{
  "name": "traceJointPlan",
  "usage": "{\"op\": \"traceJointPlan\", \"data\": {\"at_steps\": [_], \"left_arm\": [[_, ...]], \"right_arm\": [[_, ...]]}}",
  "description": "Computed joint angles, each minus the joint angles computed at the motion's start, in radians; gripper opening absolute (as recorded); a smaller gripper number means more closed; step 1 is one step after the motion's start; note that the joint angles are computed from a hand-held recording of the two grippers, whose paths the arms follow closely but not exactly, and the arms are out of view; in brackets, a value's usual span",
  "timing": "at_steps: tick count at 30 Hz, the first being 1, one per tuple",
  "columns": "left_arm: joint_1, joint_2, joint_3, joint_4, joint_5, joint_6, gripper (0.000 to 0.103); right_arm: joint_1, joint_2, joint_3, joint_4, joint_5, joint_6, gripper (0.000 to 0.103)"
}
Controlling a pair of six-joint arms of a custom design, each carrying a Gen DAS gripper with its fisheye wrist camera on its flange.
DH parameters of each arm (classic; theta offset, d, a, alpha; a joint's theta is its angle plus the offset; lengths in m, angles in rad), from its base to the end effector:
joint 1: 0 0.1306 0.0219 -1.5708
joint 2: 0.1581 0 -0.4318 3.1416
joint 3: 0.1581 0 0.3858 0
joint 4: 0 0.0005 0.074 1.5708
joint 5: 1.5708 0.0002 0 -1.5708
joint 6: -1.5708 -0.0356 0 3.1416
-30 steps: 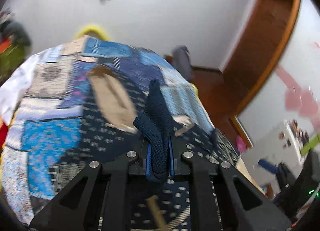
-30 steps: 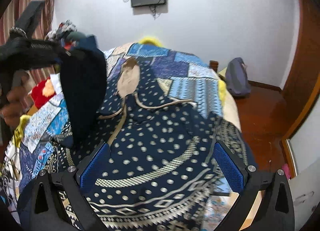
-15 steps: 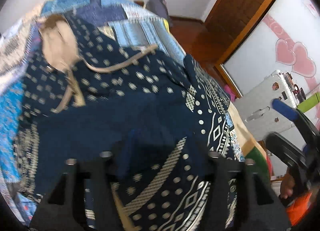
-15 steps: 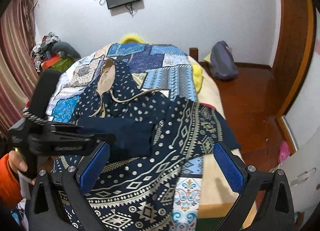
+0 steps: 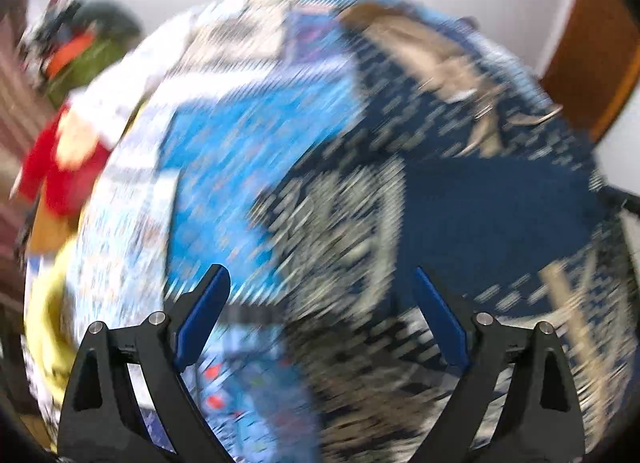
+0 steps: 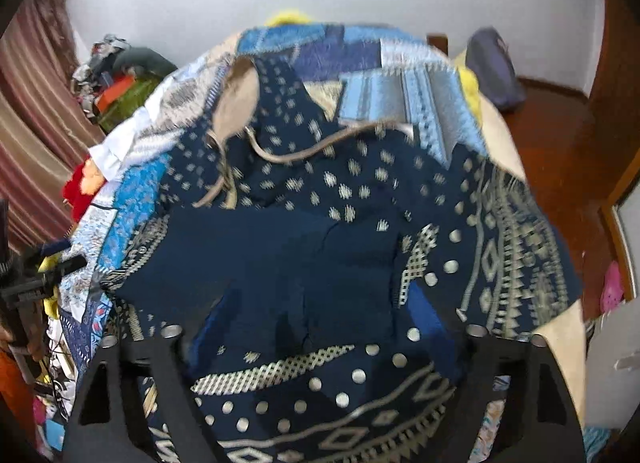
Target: Fold large clothes
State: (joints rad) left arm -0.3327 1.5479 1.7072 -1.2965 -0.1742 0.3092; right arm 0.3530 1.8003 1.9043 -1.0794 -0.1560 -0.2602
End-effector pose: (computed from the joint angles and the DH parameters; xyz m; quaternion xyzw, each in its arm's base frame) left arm 0.4807 -0.1601 0.5206 -0.0073 0.9730 0.0130 0.2301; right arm 0.5893 0.2225 0.4799 -0.0670 0.9510 0.1593 0.2563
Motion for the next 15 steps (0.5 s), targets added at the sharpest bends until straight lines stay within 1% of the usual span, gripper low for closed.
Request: {"op": "traceJointPlan", "data": {"at_steps": [1, 2, 3, 4, 5, 6, 7, 8, 9, 10, 11, 12, 14, 15], "left_arm": [[0.015, -0.017, -0.044, 0.005, 0.013, 0.009, 0.093], [0.035, -0.037, -0.098, 0.013, 0.038, 0.018, 0.093], [0.042, -0.049, -0.135, 0.024, 0.055, 0.025, 0.093], [0.054, -0.056, -0.169, 0.033, 0.079, 0.031, 0.093], [0.062, -0.054, -0.189, 0.042, 0.096, 0.036, 0.093], [0.066, -0.050, -0.209, 0.051, 0.113, 0.051, 0.093], [0.070, -0.045, -0.223, 0.064, 0.128, 0.065, 0.093], [0.073, -0.040, -0.230, 0.077, 0.134, 0.076, 0.093], [0.075, -0.035, -0.233, 0.097, 0.128, 0.094, 0.093], [0.075, -0.031, -0.232, 0.112, 0.110, 0.115, 0.093], [0.075, -0.023, -0.223, 0.121, 0.068, 0.152, 0.093], [0.074, -0.015, -0.213, 0.118, 0.033, 0.176, 0.092], [0.070, 0.000, -0.195, 0.094, -0.068, 0.236, 0.092], [0.068, -0.001, -0.197, 0.092, -0.086, 0.248, 0.092]], "right_arm": [[-0.001, 0.018, 0.014, -0.016, -0.005, -0.007, 0.071], [-0.002, 0.034, 0.025, -0.029, -0.008, -0.012, 0.069], [-0.002, 0.047, 0.033, -0.040, -0.005, -0.015, 0.064], [0.000, 0.063, 0.042, -0.051, 0.011, -0.020, 0.058], [0.004, 0.065, 0.039, -0.043, 0.028, -0.021, 0.055], [0.008, 0.065, 0.037, -0.036, 0.045, -0.018, 0.047], [0.016, 0.069, 0.045, -0.036, 0.066, -0.006, 0.035], [0.021, 0.073, 0.053, -0.041, 0.071, 0.004, 0.031], [0.025, 0.076, 0.059, -0.045, 0.083, 0.011, 0.026], [0.032, 0.078, 0.063, -0.046, 0.113, 0.026, 0.022], [0.043, 0.080, 0.070, -0.051, 0.150, 0.054, 0.020], [0.049, 0.080, 0.072, -0.052, 0.177, 0.072, 0.018], [0.056, 0.072, 0.067, -0.046, 0.219, 0.096, 0.013], [0.059, 0.066, 0.063, -0.041, 0.250, 0.108, 0.011]]}}
